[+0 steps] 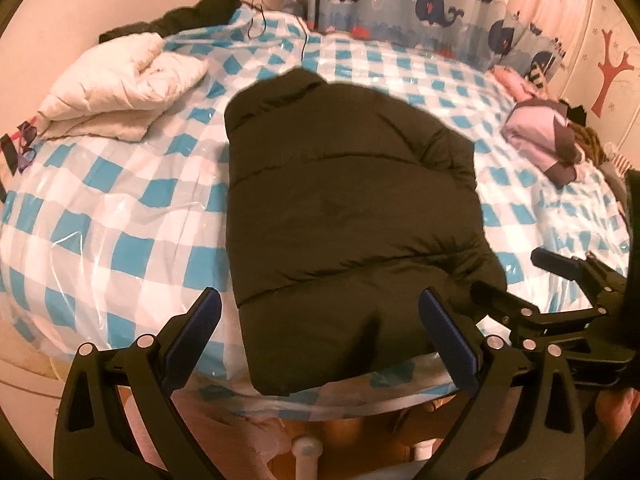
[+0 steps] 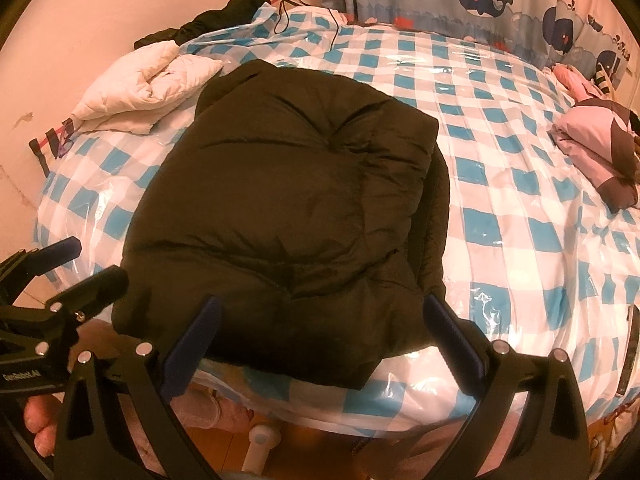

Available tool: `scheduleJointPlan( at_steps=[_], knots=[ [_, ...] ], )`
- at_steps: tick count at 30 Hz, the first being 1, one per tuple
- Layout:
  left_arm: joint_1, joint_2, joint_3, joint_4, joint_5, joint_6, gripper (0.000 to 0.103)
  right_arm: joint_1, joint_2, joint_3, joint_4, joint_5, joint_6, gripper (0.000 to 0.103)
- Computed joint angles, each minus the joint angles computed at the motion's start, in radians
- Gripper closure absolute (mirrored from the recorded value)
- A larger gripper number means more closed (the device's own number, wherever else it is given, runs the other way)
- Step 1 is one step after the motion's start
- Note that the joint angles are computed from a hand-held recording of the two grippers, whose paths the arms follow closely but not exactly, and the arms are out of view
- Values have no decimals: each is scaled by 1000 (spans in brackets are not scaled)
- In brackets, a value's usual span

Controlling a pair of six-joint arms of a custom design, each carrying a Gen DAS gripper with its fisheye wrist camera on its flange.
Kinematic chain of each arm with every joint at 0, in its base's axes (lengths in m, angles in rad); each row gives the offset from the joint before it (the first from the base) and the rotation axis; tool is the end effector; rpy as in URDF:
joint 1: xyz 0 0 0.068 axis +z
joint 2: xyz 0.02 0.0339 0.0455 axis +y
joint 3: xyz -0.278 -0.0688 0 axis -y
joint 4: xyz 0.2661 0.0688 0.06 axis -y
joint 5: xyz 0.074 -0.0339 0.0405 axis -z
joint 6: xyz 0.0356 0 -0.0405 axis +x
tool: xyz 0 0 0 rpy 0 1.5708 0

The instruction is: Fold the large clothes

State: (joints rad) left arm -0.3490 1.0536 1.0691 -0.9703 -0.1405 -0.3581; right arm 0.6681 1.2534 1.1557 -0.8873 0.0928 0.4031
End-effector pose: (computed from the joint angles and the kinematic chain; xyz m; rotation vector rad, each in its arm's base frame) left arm 0.1998 -0.0674 0.3301 -0.0677 2.5145 -0.1110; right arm 0.2096 0.1612 0.3202 -0.3046 2.5586 0.2937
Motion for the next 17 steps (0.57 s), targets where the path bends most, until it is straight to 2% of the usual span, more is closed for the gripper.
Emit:
scheduleJointPlan(
  at_steps=[4,6,9,17],
  knots=[
    [-41,-58,-1,2,-97,-19,8,11,-32,2,-22,13,5,6],
    [-84,-55,16,-29,-179,-39,8,30,-31,12,-30,28,17,6],
    [-102,-45,38,-72,-227,-61,8,53,-38,25,-46,50,30,6],
    [-118,-97,50,-140,-257,-86,8,109,-74,43,-89,102,65,6]
  ],
)
